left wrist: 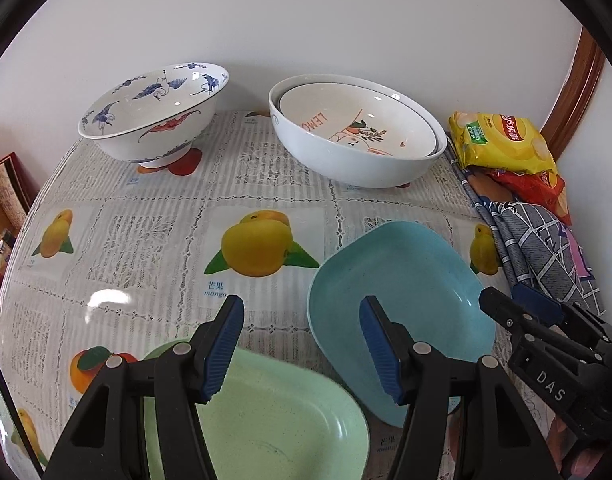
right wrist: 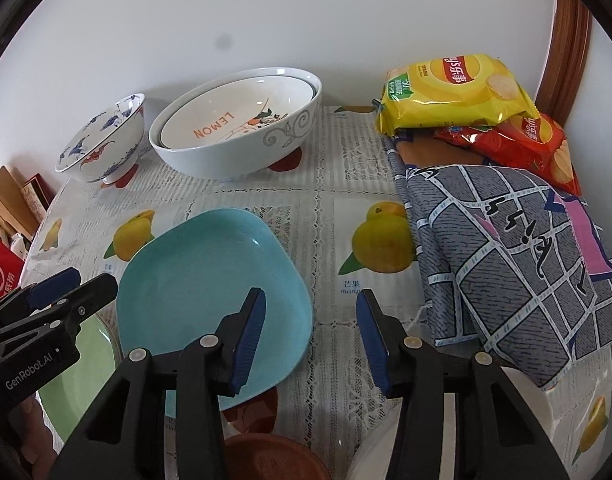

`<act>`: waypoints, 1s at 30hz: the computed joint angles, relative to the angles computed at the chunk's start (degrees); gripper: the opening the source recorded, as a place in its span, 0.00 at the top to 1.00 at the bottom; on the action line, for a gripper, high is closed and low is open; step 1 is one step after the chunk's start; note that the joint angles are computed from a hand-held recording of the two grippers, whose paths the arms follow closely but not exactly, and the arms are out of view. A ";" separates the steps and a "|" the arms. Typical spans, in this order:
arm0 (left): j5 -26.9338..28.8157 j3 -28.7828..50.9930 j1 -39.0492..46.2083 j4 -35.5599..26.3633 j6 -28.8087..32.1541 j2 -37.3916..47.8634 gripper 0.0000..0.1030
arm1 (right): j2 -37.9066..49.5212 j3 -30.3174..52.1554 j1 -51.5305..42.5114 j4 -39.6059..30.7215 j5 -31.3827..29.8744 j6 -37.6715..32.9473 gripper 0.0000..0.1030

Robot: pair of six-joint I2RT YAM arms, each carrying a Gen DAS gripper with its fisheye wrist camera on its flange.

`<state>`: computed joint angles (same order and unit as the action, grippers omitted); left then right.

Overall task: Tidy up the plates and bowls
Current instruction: 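Close the left gripper on the light-blue plate rim while the right gripper grips it too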

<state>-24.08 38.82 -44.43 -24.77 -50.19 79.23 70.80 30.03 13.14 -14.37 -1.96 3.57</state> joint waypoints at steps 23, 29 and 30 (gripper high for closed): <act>4.51 0.56 3.81 8.11 1.95 9.75 0.86 | 10.91 3.15 3.86 2.02 3.58 2.30 0.90; 4.88 -0.53 3.99 8.64 1.84 7.21 0.89 | 5.72 0.56 2.10 3.97 2.45 2.98 0.94; 4.36 -0.47 3.58 8.09 1.81 6.39 0.89 | 4.53 0.37 1.66 3.66 1.82 3.20 0.94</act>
